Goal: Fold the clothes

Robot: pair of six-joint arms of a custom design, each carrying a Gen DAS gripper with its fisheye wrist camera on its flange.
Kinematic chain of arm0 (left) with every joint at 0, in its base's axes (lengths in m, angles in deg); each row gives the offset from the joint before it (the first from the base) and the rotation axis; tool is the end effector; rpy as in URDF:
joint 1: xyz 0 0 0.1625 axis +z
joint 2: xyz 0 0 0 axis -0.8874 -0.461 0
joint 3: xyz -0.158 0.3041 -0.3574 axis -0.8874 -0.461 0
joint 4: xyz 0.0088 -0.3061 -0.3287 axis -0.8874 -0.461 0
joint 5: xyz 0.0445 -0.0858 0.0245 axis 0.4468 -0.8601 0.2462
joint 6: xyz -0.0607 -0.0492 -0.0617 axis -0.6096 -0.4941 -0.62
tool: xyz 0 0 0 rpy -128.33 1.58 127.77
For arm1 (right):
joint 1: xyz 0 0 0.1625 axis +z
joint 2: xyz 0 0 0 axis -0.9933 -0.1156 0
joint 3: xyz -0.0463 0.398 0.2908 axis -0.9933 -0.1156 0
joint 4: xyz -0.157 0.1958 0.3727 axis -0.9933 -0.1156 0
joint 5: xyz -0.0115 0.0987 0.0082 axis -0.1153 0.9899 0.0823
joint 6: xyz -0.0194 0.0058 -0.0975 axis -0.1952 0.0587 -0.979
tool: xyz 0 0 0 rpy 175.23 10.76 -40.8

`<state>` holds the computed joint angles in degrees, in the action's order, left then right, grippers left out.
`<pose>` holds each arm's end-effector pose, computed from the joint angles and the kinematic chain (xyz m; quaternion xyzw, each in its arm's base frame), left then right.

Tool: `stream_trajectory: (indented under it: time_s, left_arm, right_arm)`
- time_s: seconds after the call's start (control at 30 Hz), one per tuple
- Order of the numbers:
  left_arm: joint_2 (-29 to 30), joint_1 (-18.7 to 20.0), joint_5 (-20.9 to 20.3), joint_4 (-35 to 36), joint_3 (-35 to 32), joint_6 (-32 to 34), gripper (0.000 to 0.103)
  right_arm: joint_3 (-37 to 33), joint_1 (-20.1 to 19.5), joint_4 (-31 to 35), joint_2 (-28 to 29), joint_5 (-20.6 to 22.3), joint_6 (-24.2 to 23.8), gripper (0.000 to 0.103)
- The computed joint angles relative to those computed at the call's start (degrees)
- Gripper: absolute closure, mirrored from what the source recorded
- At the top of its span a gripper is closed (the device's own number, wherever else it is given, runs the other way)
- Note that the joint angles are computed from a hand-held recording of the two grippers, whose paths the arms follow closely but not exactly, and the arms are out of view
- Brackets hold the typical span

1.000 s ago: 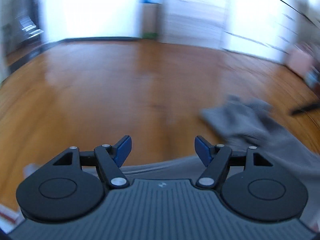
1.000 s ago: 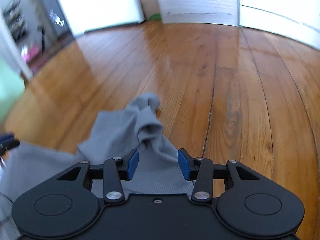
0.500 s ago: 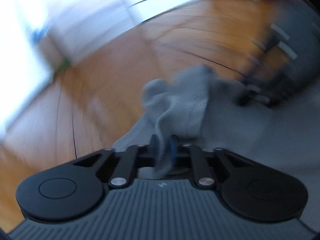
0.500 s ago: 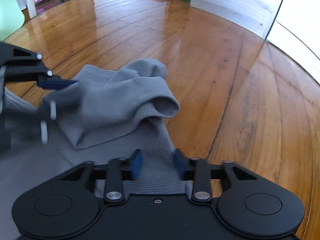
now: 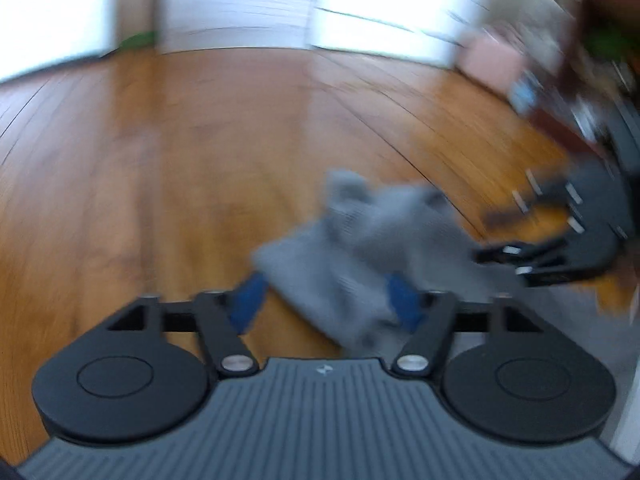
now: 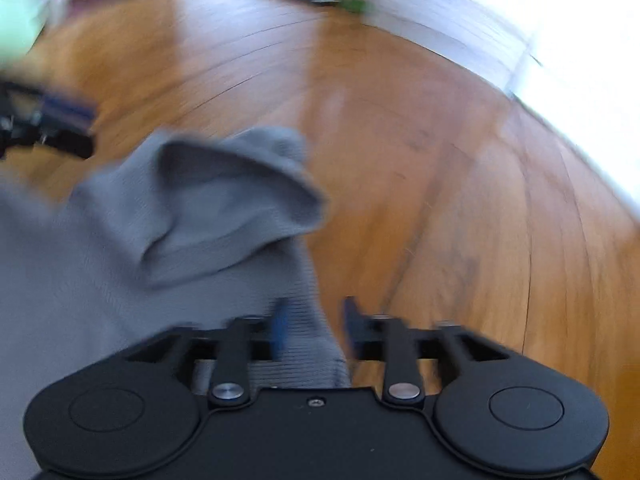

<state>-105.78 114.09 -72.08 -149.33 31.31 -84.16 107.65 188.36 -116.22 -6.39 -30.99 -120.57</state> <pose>-0.2069 -0.6103 0.2387 0.0858 0.8516 -0.3963 0.3322 0.3065 -0.7618 0.1603 0.6531 -0.7178 0.0631 0.2329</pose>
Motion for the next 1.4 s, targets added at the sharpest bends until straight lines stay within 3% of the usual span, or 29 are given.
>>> stream_trajectory:
  time_s: [0.03, 0.1, 0.17, 0.23, 0.3, 0.43, 0.5, 0.6, 0.67, 0.73, 0.77, 0.83, 0.87, 0.93, 1.03, 1.1, 1.17, 1.2, 1.23, 1.27, 1.33, 1.4]
  left_arm:
    - [0.7, -0.3, 0.0, 2.3, -0.9, 2.0, 0.013]
    - [2.5, -0.6, 1.5, 3.6, -2.0, 6.8, 0.009]
    - [4.1, -0.2, 3.4, 6.2, -3.7, 9.9, 0.009]
    - [5.5, 0.3, 6.2, 7.9, -5.1, 8.7, 0.012]
    - [6.1, 0.9, 8.3, 9.0, -6.1, 4.8, 0.022]
    - [4.1, 1.9, 7.7, 3.7, -5.2, -6.5, 0.023]
    - [3.3, 2.2, 9.9, 2.2, -4.5, -11.4, 0.025]
    - [1.7, 2.9, 6.5, -4.9, -2.9, -11.3, 0.034]
    - [0.4, 3.3, 1.8, -10.1, -1.4, -8.9, 0.035]
    - [-0.1, 3.1, 0.8, -9.0, -1.2, -8.4, 0.035]
    - [0.2, 3.1, 1.1, -8.0, -1.8, -8.0, 0.035]
    - [1.2, 3.5, 0.5, -8.2, -2.5, -7.0, 0.035]
    - [1.4, 3.7, -0.2, -8.9, -2.6, -6.7, 0.037]
    - [1.4, 3.8, -1.2, -9.7, -2.0, -7.6, 0.044]
    - [1.4, 4.3, -1.1, -6.4, -2.3, -10.4, 0.055]
    - [1.2, 4.3, -0.1, -2.8, -2.4, -12.3, 0.071]
    - [0.9, 4.2, 1.9, 3.0, -2.8, -15.9, 0.072]
    - [0.8, 4.1, 3.2, 5.6, -3.0, -18.0, 0.078]
    - [0.9, 4.0, 4.2, 6.2, -3.0, -18.8, 0.079]
    - [0.8, 3.9, 4.5, 5.4, -2.6, -19.1, 0.079]
    - [0.6, 3.8, 4.5, 1.8, -1.5, -18.9, 0.083]
    - [0.3, 3.9, 2.7, -3.1, -0.3, -17.5, 0.085]
  right_arm:
    - [2.0, 0.7, -4.1, 0.2, -1.3, -6.0, 0.037]
    - [4.5, 1.0, -9.4, 0.6, -0.5, -14.6, 0.038]
    - [3.6, 1.1, -7.9, 1.1, 1.2, -15.1, 0.038]
    - [0.8, 1.1, -3.8, 2.0, 2.2, -9.4, 0.038]
    - [-2.1, 1.1, 0.2, 3.0, 3.4, -3.7, 0.038]
    - [-7.3, 0.6, 7.5, 4.1, 8.1, 10.3, 0.040]
    - [-10.6, 0.4, 12.7, 4.8, 10.4, 17.2, 0.040]
    - [-14.8, 0.0, 18.1, 6.1, 13.7, 26.5, 0.040]
    - [-17.3, -0.2, 21.4, 7.0, 14.2, 32.2, 0.040]
    - [-19.4, -0.1, 24.8, 8.3, 13.5, 36.8, 0.040]
    - [-20.3, 0.0, 26.3, 9.1, 13.3, 38.7, 0.044]
    - [-21.1, 0.1, 27.3, 9.9, 13.4, 40.5, 0.098]
    - [-21.4, 0.2, 27.0, 10.4, 13.6, 41.0, 0.098]
    - [-16.9, -0.3, 20.6, 8.5, 17.9, 38.1, 0.098]
    - [-11.3, 0.0, 16.2, 4.9, 22.0, 35.9, 0.098]
    - [-11.6, 0.3, 22.0, 3.7, 24.4, 31.9, 0.095]
    - [-14.9, 0.9, 34.0, 4.0, 24.3, 27.8, 0.085]
    - [-16.7, 1.3, 40.0, 4.5, 23.2, 26.2, 0.072]
    - [-18.9, 1.1, 44.4, 5.0, 23.9, 25.0, 0.070]
    - [-19.7, 0.9, 46.3, 5.1, 24.8, 23.9, 0.067]
    - [-19.6, 0.3, 43.1, 4.8, 26.0, 26.4, 0.046]
    - [-20.8, -0.6, 39.9, 5.9, 27.2, 33.0, 0.046]
